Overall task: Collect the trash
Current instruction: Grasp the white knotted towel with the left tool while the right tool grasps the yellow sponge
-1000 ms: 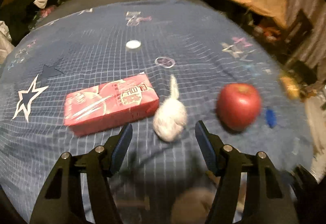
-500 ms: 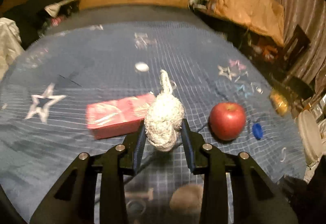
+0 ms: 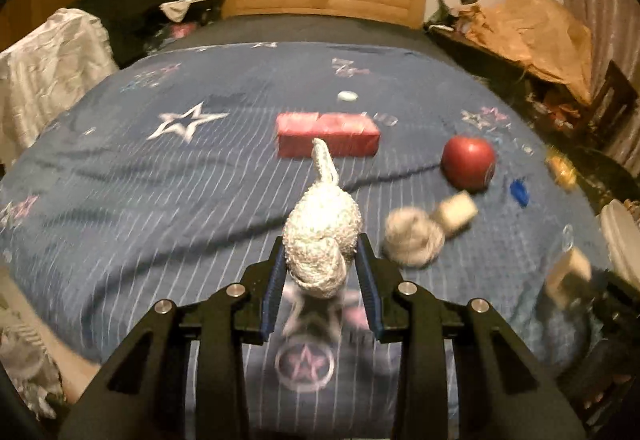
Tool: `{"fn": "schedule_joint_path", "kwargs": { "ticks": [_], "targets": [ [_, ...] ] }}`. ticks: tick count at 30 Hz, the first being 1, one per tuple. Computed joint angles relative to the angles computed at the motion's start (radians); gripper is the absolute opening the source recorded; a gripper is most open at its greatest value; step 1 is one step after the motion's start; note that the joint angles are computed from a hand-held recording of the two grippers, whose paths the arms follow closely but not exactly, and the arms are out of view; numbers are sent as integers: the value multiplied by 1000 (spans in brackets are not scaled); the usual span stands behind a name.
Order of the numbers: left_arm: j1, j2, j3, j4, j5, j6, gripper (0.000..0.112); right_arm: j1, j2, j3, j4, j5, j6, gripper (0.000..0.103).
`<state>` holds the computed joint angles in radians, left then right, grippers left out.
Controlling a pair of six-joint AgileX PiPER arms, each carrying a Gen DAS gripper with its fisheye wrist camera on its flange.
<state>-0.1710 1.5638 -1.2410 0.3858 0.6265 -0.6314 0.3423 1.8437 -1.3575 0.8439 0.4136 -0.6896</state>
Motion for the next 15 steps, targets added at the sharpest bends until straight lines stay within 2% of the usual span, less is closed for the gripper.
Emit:
{"fn": "schedule_joint_path", "kwargs": {
  "ticks": [7,15],
  "targets": [
    [-182,-51,109,328,46,-393,33,17,-91,125,121,-59,-118,43],
    [-293,-60,115,460,137,-575,33,22,-191,241,228,-100,-232,43]
  ]
}}
